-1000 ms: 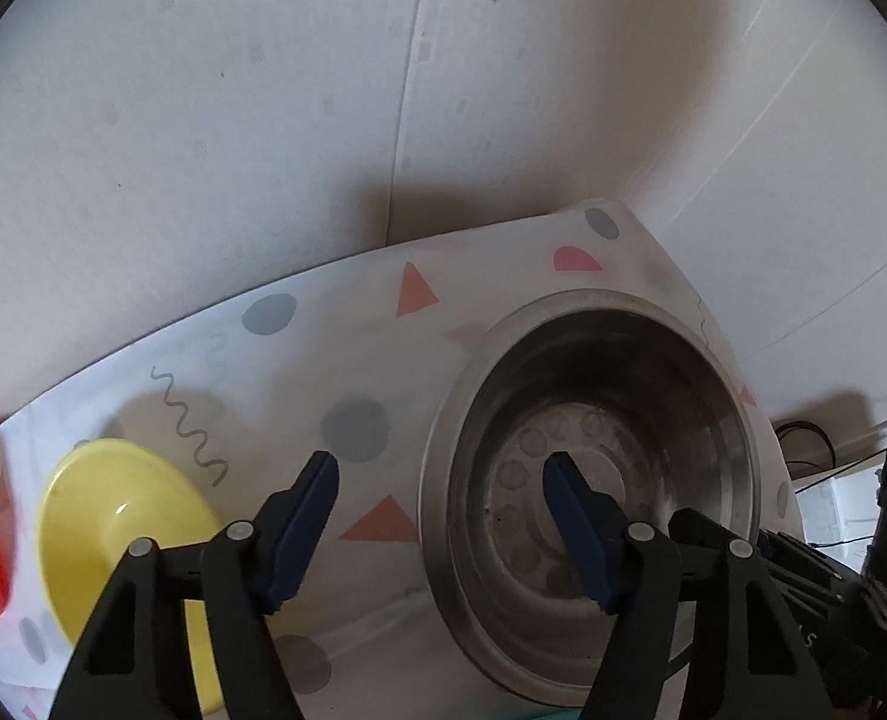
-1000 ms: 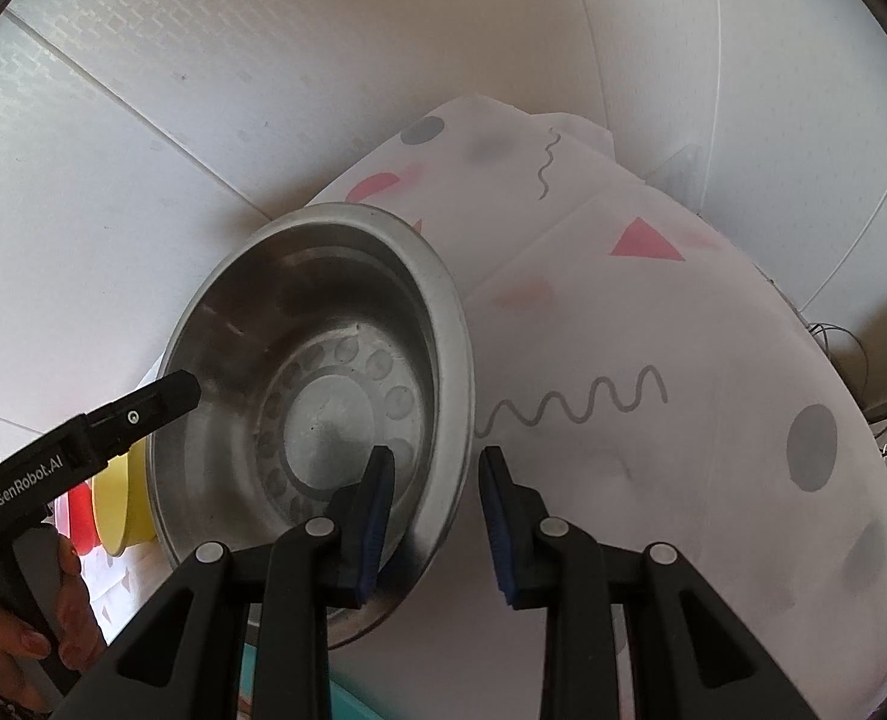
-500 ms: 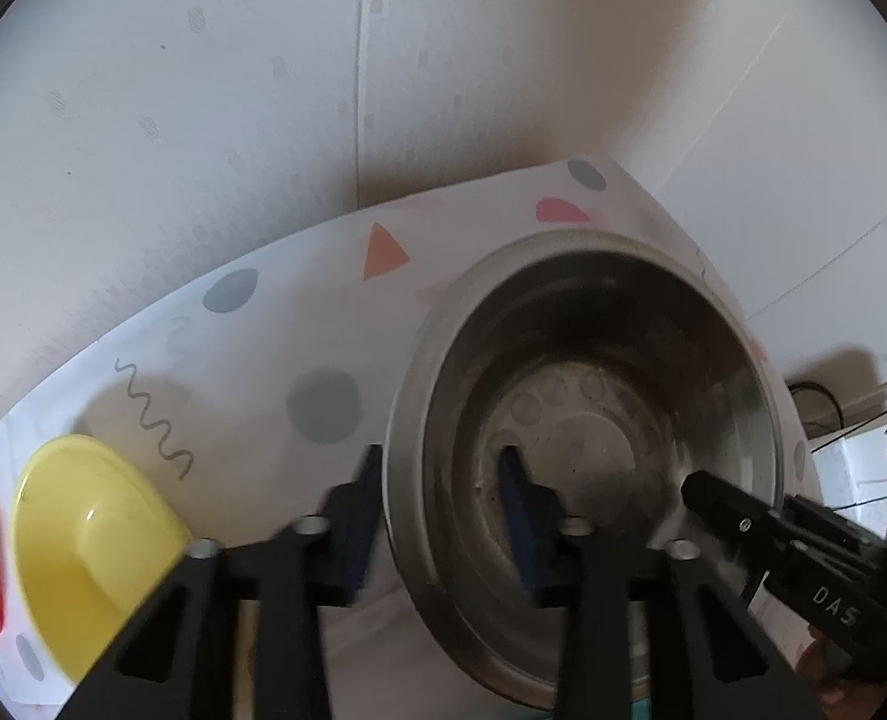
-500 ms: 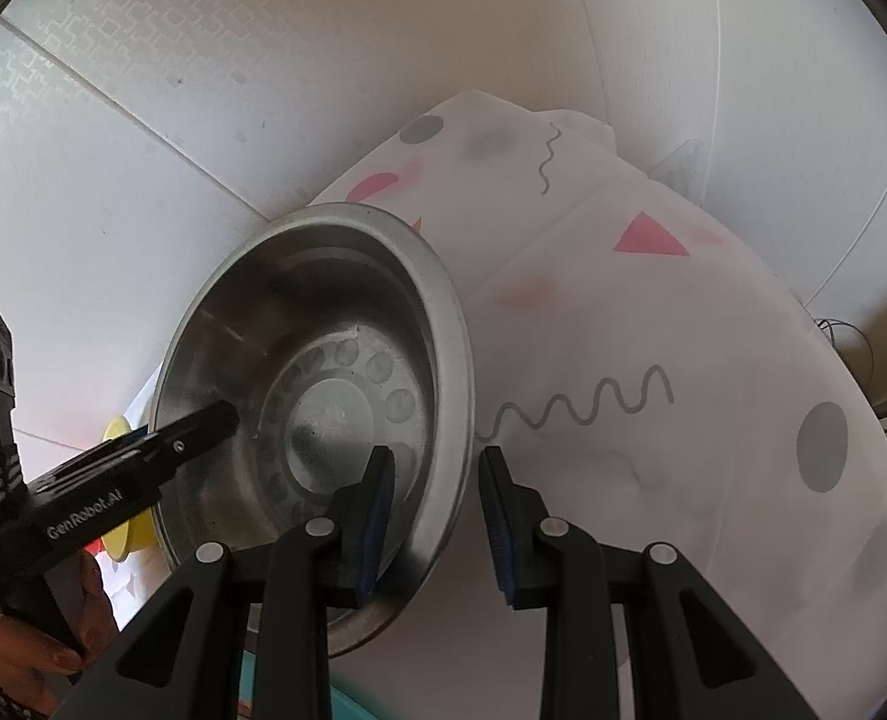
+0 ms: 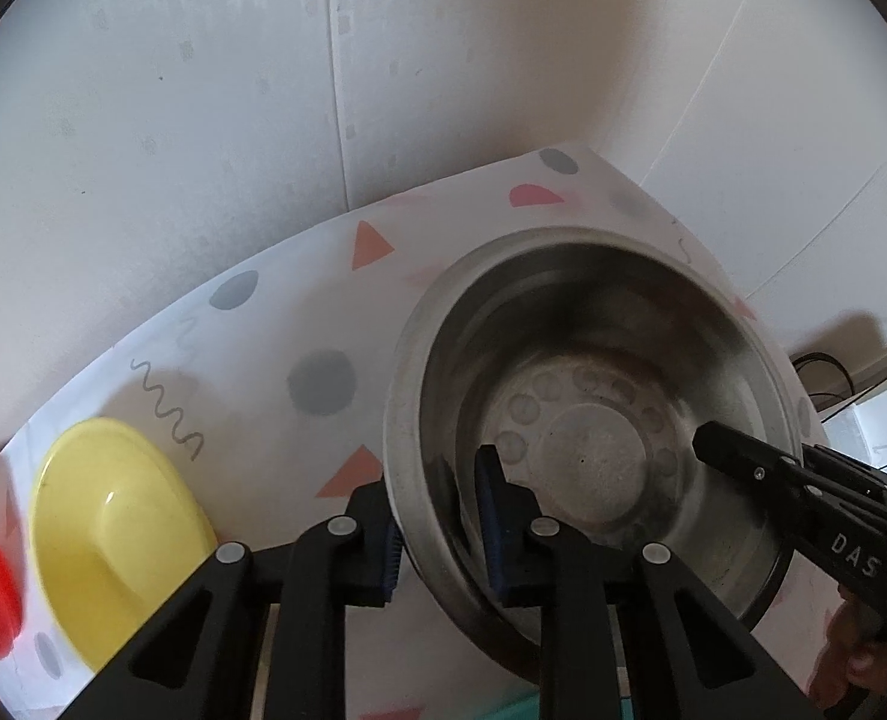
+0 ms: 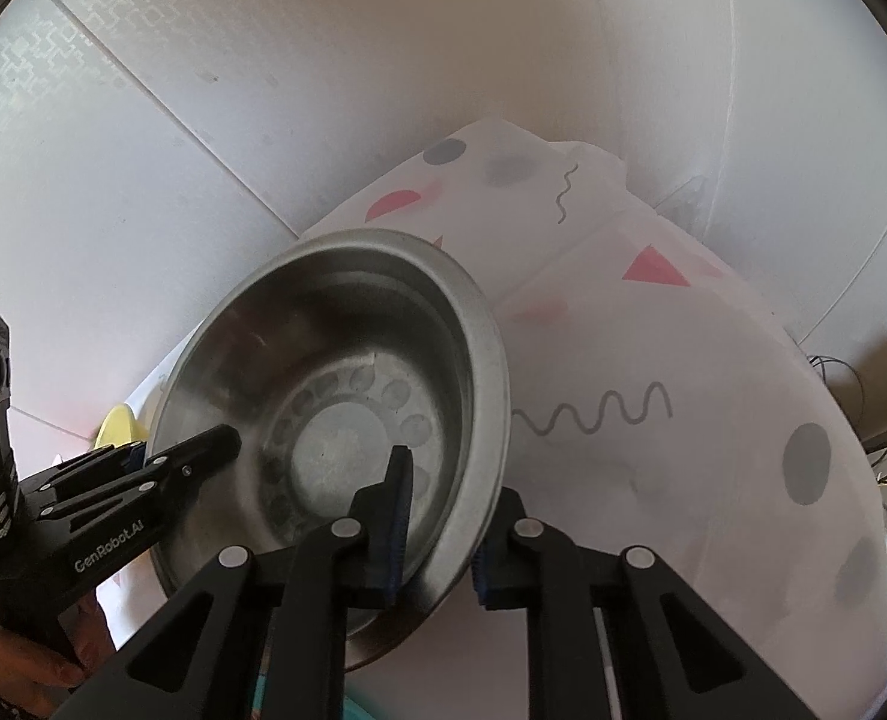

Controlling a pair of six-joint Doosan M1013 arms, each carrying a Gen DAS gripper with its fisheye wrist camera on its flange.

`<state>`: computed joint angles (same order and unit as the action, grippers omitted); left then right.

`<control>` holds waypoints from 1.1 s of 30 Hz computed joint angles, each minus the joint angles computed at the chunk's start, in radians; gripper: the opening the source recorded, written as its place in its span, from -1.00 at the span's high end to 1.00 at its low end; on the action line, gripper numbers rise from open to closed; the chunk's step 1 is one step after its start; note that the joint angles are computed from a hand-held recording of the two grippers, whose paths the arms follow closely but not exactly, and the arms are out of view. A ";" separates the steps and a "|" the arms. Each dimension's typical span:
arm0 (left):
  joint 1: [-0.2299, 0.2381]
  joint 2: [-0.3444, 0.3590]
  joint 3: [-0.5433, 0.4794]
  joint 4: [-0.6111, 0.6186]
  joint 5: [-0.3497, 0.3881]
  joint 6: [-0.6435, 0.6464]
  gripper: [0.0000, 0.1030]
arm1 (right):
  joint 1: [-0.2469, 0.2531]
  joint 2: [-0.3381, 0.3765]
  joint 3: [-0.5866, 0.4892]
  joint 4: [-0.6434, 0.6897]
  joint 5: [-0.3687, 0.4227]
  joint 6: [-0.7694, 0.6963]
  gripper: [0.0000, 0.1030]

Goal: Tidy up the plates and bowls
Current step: 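Lift the steel bowl and carry it beside the plate stack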

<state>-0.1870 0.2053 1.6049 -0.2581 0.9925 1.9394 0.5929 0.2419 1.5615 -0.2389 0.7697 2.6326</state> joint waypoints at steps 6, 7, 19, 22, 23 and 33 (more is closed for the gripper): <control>0.013 -0.025 0.018 -0.031 0.001 -0.001 0.58 | 0.010 -0.003 -0.005 -0.023 0.005 0.002 0.68; 0.014 -0.031 0.022 -0.030 -0.001 0.000 0.58 | 0.009 -0.006 0.001 -0.021 0.000 0.001 0.68; 0.037 -0.089 0.050 -0.085 -0.010 0.028 0.58 | 0.026 -0.027 0.016 -0.072 -0.021 0.053 0.68; 0.052 -0.105 0.055 -0.115 0.000 0.047 0.58 | 0.031 -0.033 0.020 -0.083 -0.022 0.064 0.68; 0.055 -0.110 0.057 -0.120 0.000 0.052 0.58 | 0.033 -0.036 0.022 -0.084 -0.025 0.065 0.68; 0.117 -0.177 0.092 -0.171 -0.014 0.106 0.57 | 0.063 -0.042 0.013 -0.135 -0.037 0.080 0.68</control>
<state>-0.0701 0.0280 1.6968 -0.4294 0.9784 2.0455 0.6557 0.2002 1.5747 -0.3740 0.7328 2.7130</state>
